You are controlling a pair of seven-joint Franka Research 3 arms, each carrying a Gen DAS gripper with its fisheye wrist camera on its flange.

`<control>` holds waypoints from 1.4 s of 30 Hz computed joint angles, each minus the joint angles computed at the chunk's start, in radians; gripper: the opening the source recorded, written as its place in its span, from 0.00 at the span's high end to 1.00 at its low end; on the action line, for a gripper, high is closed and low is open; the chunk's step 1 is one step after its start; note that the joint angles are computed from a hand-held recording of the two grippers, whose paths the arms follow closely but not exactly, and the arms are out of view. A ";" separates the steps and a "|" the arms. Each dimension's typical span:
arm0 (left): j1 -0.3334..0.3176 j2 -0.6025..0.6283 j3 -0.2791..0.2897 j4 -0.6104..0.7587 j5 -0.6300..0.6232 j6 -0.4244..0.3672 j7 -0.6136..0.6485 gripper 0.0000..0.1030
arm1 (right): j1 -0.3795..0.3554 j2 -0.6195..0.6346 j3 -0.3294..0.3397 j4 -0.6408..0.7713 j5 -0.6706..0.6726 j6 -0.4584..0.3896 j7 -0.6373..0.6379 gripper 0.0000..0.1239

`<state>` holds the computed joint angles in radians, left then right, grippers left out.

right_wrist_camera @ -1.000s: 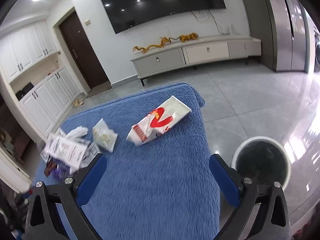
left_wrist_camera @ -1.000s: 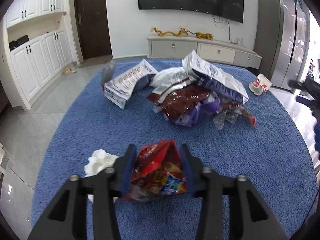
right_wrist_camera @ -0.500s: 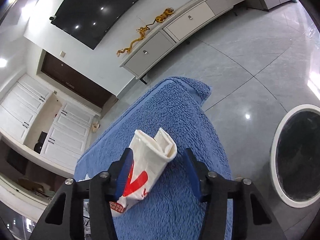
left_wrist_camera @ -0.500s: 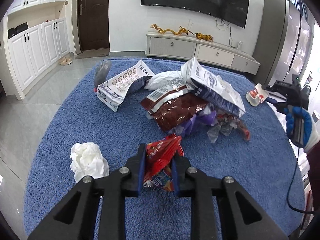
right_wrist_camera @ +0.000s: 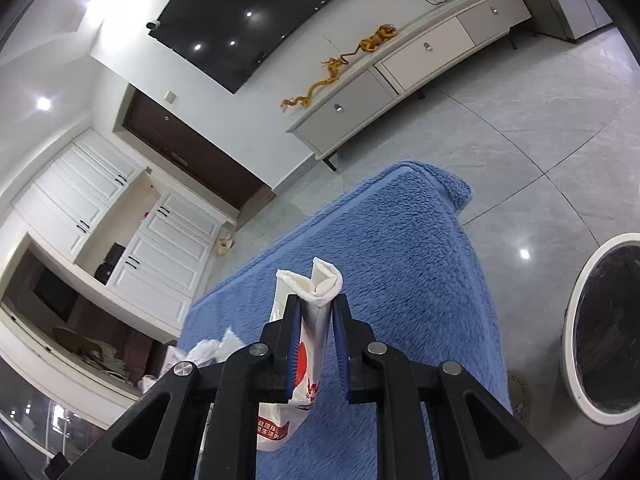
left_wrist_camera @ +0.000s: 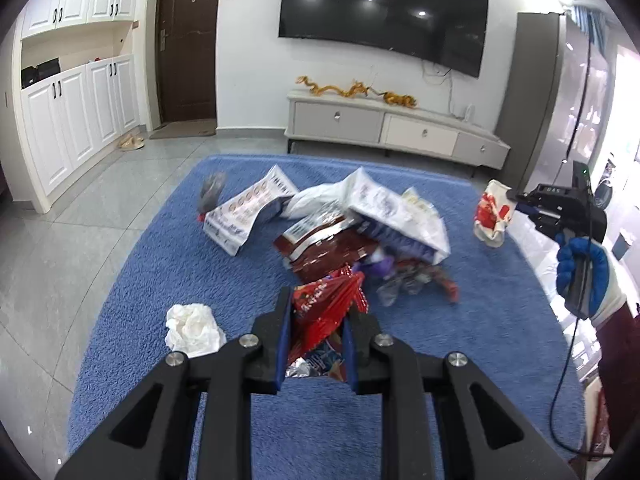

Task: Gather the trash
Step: 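Carry both held wrappers over the grey bucket bin, then open the left tool while the right tool opens, dropping both wrappers into the bin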

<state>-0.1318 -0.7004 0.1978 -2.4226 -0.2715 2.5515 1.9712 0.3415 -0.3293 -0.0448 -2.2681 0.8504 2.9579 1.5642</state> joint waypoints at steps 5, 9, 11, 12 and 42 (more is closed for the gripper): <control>-0.047 -0.012 -0.004 0.048 -0.019 -0.027 0.017 0.80 | -0.032 -0.088 0.041 -0.042 -0.059 0.027 0.074 0.88; -0.111 0.034 -0.028 0.115 -0.046 -0.044 0.047 0.80 | -0.154 -0.191 0.101 -0.088 -0.219 -0.022 0.212 0.88; -0.151 0.075 -0.046 0.159 -0.072 -0.055 0.063 0.80 | -0.233 -0.254 0.123 -0.109 -0.307 -0.071 0.289 0.88; -0.172 0.101 -0.057 0.185 -0.087 -0.060 0.072 0.80 | -0.274 -0.287 0.133 -0.121 -0.350 -0.098 0.326 0.88; -0.299 1.202 -0.538 1.168 0.195 -0.374 -0.405 0.64 | -0.585 -0.179 -0.001 -0.186 -0.840 -0.491 0.498 0.82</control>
